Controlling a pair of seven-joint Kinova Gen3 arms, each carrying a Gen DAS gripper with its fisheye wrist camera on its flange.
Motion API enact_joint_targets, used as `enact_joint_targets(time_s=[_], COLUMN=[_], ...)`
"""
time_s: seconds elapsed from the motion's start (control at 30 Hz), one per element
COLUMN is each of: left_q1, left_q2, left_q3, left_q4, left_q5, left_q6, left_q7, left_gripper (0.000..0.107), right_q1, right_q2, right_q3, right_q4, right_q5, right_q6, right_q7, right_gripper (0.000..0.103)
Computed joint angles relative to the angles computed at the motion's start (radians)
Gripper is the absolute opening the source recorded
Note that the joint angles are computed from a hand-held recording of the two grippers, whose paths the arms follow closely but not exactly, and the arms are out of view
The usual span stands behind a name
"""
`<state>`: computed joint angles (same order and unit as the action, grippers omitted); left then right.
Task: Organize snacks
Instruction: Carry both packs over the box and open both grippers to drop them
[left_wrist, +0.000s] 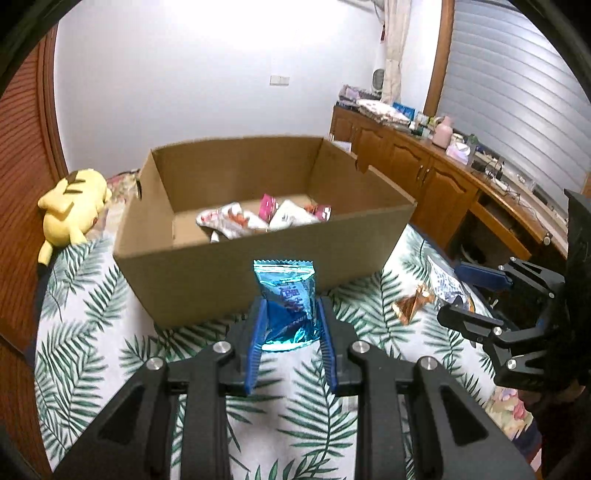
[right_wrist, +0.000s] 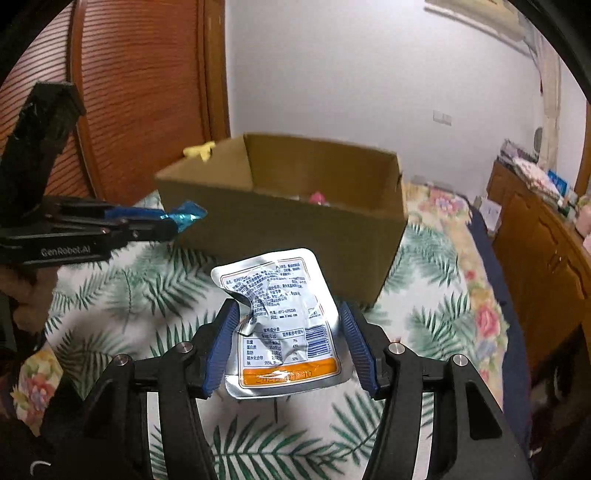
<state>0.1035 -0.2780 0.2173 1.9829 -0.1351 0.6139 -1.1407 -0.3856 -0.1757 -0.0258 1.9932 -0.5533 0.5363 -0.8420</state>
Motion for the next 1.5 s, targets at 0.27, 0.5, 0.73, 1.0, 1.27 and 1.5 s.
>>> enact_joint_targets(time_s=[0.27, 0.5, 0.73, 1.0, 1.27, 1.5], left_q1=[-0.015, -0.048, -0.063, -0.050, -0.022, -0.009], left_q2=[0.003, 0.070, 0.145, 0.227, 0.312, 0.340], left_q3=[-0.032, -0.073, -0.098, -0.110, -0.143, -0.161], left_q4=[-0.051, -0.112, -0.156, -0.201, -0.248, -0.261], left_q5=[0.010, 0.002, -0.020, -0.081, -0.054, -0.038], left_q6=[-0.025, -0.061, -0.093, -0.092, -0.040, -0.009], left_q7=[-0.034, -0.076, -0.097, -0.057, -0.092, -0.098], left_gripper=[0.025, 0.025, 0.025, 0.025, 0.025, 0.026], right_q1=[-0.020, 0.019, 0.079, 0.129, 0.135, 0.123], right_q2=[0.034, 0.129, 0.226, 0.307, 0.369, 0.413], right_q3=[0.024, -0.008, -0.090, -0.156, -0.177, -0.190], right_q4=[-0.094, -0.201, -0.287, -0.363, -0.430, -0.466], right_q5=[-0.087, -0.183, -0.180, -0.137, -0.048, 0.044], right_q6=[-0.003, -0.009, -0.037, -0.030, 0.012, 0.041], right_q7=[0.109, 0.217, 0.235, 0.190, 0.086, -0.020], right_gripper=[0.058, 0.058, 0.058, 0.058, 0.058, 0.058])
